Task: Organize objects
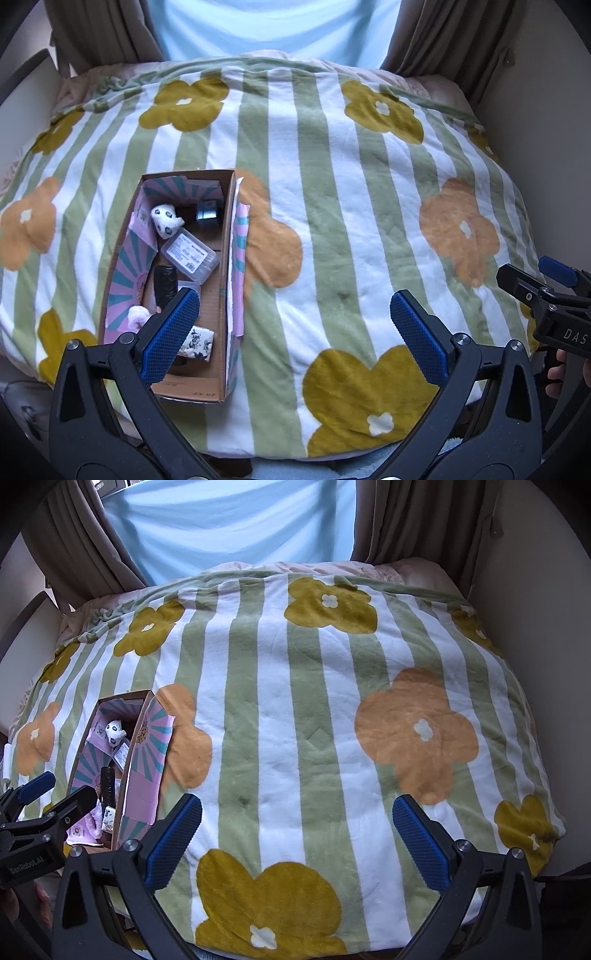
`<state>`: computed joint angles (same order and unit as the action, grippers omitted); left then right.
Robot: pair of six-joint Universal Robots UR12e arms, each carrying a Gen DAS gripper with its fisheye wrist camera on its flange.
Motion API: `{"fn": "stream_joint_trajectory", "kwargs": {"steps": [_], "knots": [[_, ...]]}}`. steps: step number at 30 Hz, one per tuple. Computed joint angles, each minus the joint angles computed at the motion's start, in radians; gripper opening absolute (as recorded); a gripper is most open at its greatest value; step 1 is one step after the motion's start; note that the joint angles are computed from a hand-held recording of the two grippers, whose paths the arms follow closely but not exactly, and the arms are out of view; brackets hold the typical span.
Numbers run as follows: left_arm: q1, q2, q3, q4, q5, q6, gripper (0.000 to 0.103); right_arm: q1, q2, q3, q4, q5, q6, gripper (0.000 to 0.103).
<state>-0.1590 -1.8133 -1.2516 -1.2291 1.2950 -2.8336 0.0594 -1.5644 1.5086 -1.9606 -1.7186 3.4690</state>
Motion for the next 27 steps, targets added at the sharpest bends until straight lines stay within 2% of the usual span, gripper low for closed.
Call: {"fn": "stream_joint_trajectory", "kwargs": {"steps": [19,27], "knots": [[-0.002,0.004,0.001,0.009,0.004,-0.016,0.103,-0.007,-0.004,-0.001,0.001,0.0,0.002,0.102],[-0.008,0.002,-0.003,0.028,0.039,-0.026,0.103,-0.008,-0.003,-0.001,0.0,0.002,0.0,0.102]]}}
